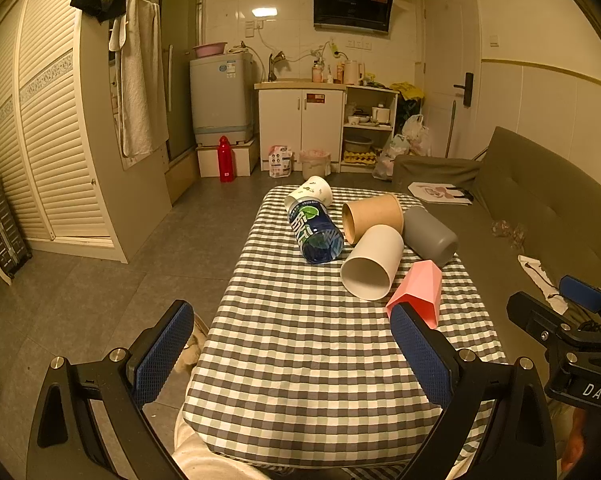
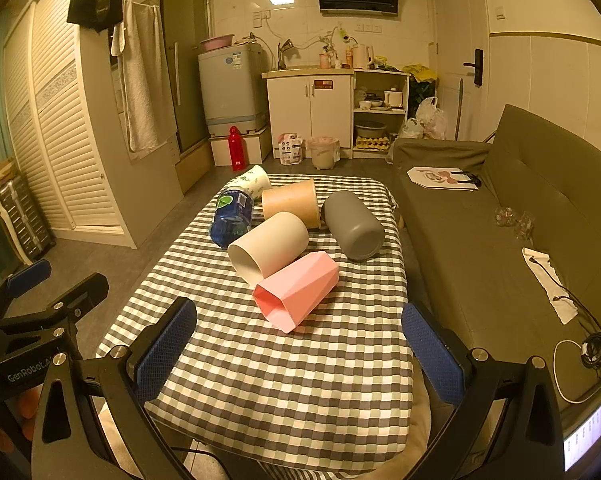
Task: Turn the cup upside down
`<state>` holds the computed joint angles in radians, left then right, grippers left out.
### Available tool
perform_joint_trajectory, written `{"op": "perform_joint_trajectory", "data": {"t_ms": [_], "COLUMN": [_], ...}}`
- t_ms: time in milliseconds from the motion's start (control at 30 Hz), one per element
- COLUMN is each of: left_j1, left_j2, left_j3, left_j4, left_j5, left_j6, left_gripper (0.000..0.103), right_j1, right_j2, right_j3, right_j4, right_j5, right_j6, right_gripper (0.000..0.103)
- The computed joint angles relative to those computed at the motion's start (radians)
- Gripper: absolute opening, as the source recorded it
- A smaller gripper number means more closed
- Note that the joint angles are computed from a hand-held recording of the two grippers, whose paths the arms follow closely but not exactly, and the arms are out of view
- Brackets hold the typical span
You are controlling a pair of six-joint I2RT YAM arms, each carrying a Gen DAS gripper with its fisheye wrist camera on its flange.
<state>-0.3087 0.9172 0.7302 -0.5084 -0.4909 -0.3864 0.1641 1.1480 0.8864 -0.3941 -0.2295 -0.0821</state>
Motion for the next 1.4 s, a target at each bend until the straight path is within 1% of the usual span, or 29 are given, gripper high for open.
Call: {"op": "perform_joint_trajectory", "data": {"t_ms": [1400], "left_j1": [-0.004], "left_j2": [0.016], "left_j3": [-0.003], "left_j4": [0.007], "left_j5": [0.000], "left_j6": [-0.005], "left_gripper": [0.102], "right_j1": [0.030], "right_j2": [0.007], "right_j3": [-0.004], "right_j4": [0.010], "right_j5": [0.015], "right_j6": [0.009], "right_gripper": [0.103]}}
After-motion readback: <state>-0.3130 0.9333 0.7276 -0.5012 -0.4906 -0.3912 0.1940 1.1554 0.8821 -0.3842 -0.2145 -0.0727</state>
